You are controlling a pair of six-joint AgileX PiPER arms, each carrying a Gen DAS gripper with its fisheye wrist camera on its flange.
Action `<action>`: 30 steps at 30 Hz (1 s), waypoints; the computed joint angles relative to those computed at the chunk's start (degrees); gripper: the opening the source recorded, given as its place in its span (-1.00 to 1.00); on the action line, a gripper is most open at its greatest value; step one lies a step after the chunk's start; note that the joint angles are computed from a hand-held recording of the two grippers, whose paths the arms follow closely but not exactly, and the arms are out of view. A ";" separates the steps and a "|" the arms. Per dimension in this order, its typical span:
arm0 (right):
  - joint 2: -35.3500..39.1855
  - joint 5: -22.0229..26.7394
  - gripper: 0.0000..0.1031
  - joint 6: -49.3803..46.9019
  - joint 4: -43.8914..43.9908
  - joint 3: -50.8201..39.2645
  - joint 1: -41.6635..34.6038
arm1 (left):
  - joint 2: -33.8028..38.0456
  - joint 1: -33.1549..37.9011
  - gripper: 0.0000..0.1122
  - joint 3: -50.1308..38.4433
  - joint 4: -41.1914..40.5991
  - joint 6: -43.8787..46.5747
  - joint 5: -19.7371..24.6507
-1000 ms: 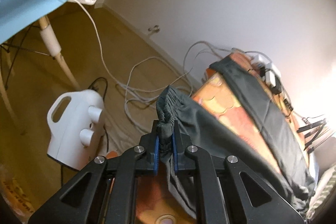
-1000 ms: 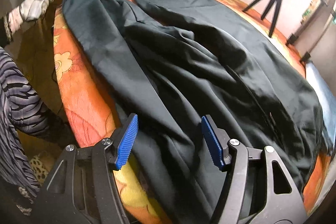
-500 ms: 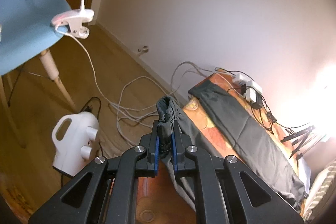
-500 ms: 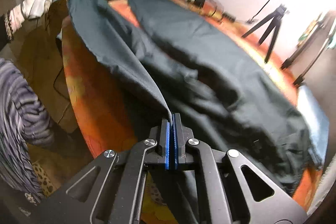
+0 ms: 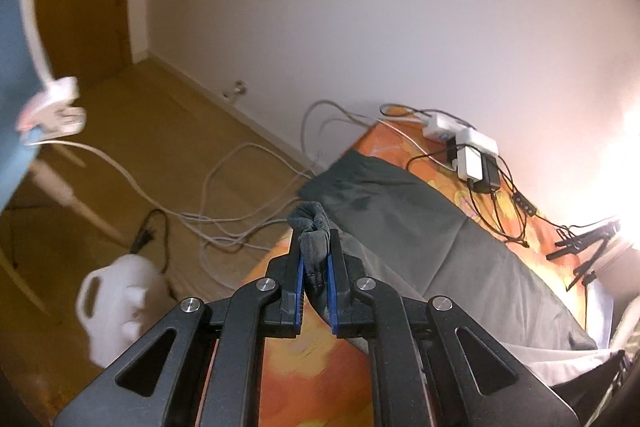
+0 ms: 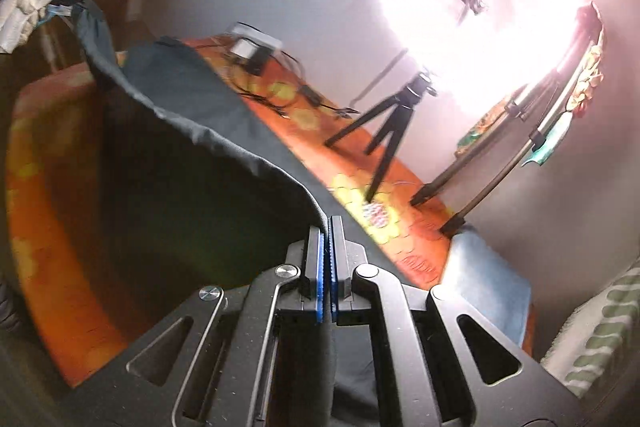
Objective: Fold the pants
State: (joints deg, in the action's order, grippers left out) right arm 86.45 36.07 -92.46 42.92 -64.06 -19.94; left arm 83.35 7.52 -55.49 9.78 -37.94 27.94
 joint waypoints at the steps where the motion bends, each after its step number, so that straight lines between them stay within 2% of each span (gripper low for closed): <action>1: 2.43 -2.12 -0.96 1.76 -1.39 -1.75 1.33 | 2.50 -0.57 -0.86 -1.95 -0.02 -0.55 0.25; 5: 12.10 -5.27 -0.96 10.33 -8.48 -9.41 3.84 | 14.84 -2.77 -0.86 -12.27 0.95 -2.72 1.83; 10: 23.07 -3.48 -0.96 21.28 -17.28 -19.25 4.62 | 27.09 -2.81 -0.84 -25.03 -2.23 -2.62 5.72; 13: 28.35 -2.23 -0.96 25.75 -21.16 -24.03 4.94 | 32.66 -3.42 -0.74 -33.03 -1.26 -2.53 8.96; 15: 30.75 -2.39 -0.96 27.68 -23.32 -25.88 5.26 | 35.44 -4.01 -0.47 -38.08 0.13 -2.52 11.51; 16: 31.71 -2.51 -0.96 28.47 -24.23 -26.52 5.46 | 35.56 -3.81 -0.41 -38.93 -0.14 -1.81 11.48; 17: 32.58 -2.56 -0.96 29.17 -25.11 -27.12 5.62 | 34.89 -3.18 -0.32 -38.27 -2.49 0.89 9.53; 20: 34.37 -2.89 -0.96 31.72 -28.04 -28.55 6.23 | 31.51 -0.93 -0.25 -35.41 -3.48 3.92 6.37; 22: 35.46 -2.66 -0.96 33.35 -29.43 -29.91 6.50 | 28.82 0.84 -0.24 -32.57 -3.04 4.94 4.73; 24: 36.31 -2.77 -0.96 35.98 -31.80 -30.82 6.86 | 25.30 2.71 -0.24 -27.49 -4.86 9.76 2.41; 26: 36.73 -3.27 -0.96 37.72 -33.62 -31.11 7.16 | 23.65 4.17 -0.23 -23.79 -8.70 15.50 0.58; 30: 36.27 -3.24 -0.96 38.44 -34.57 -30.70 7.63 | 23.90 6.62 -0.24 -18.85 -21.73 29.17 -2.42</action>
State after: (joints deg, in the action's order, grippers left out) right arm 122.72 32.83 -54.02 8.35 -94.76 -12.30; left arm 107.25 14.14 -74.34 -11.96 -8.76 25.52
